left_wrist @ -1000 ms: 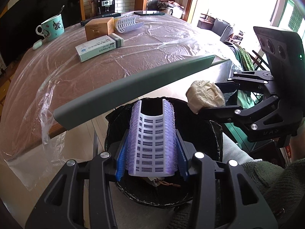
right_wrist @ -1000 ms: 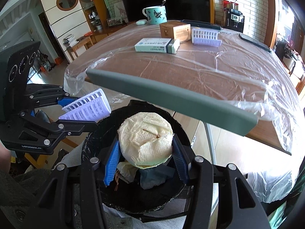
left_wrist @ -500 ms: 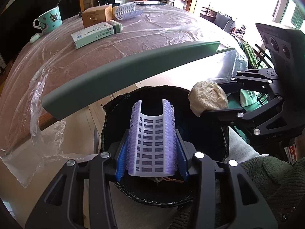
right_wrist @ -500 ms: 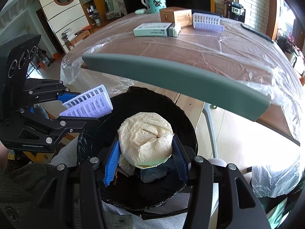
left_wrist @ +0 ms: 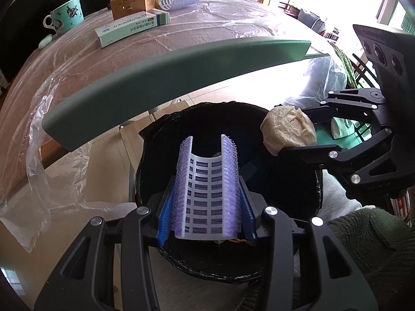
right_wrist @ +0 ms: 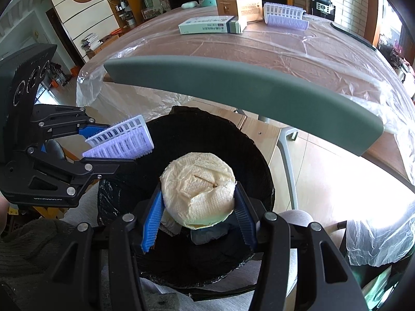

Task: Collect trash
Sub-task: 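Lower both held items into the bin and open both tools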

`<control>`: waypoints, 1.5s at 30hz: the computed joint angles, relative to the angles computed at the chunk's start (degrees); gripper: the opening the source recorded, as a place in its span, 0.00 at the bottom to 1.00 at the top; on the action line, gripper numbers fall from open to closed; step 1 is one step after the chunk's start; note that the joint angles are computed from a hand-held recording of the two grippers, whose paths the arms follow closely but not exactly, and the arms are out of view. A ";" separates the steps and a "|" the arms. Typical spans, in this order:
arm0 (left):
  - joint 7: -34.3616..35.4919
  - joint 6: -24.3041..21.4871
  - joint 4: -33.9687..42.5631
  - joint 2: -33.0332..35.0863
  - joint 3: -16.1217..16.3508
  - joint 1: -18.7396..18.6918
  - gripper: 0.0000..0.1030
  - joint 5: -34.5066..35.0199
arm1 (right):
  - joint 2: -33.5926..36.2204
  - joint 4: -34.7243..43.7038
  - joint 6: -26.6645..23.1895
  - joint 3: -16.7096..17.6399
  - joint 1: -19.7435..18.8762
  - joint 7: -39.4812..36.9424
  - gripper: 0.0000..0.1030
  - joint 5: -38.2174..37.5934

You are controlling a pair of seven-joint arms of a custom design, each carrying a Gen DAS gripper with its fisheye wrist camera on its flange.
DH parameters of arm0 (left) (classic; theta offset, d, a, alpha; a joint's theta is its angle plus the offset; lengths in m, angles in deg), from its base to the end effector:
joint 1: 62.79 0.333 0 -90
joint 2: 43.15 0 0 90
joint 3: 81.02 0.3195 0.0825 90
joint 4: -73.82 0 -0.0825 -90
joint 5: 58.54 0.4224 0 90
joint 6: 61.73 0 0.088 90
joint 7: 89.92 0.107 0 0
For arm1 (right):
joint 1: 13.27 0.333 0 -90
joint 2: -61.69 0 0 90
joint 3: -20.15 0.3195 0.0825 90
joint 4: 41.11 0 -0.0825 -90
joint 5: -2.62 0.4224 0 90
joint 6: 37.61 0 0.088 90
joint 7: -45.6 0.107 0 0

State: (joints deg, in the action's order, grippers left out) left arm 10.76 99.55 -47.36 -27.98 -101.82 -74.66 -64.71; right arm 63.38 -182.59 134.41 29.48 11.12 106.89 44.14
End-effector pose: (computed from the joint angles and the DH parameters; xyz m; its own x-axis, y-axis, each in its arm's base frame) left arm 0.5445 -0.3354 0.3211 -0.6028 -0.7932 0.0866 -0.7357 0.5106 -0.4450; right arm 0.4635 0.2519 0.2991 0.4224 -0.8856 -0.1931 -0.8268 -0.2892 -0.4825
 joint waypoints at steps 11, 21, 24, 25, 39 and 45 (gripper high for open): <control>-3.32 -1.10 1.92 2.32 1.07 -1.20 0.44 3.97 | 2.19 1.39 -0.48 0.27 -0.57 2.08 0.50 -2.08; -7.12 -2.45 3.51 3.76 2.14 -2.69 0.44 8.56 | 3.95 1.90 0.04 -0.37 -0.74 9.00 0.50 -9.80; -8.16 -2.58 3.87 4.31 2.39 -3.01 0.44 9.81 | 4.39 2.04 0.00 -0.42 -1.03 10.60 0.50 -11.69; -8.45 -2.68 4.02 4.50 2.42 -3.09 0.44 10.13 | 4.52 2.12 -0.07 -0.40 -1.15 10.98 0.50 -12.10; -10.38 -3.21 5.30 6.36 2.49 -3.24 0.44 12.68 | 5.79 2.27 -0.12 -0.76 -1.37 16.64 0.50 -18.44; -6.23 -2.91 5.17 6.74 -0.43 -0.39 0.46 9.09 | 5.77 1.94 0.06 -0.30 -1.95 16.51 0.50 -18.10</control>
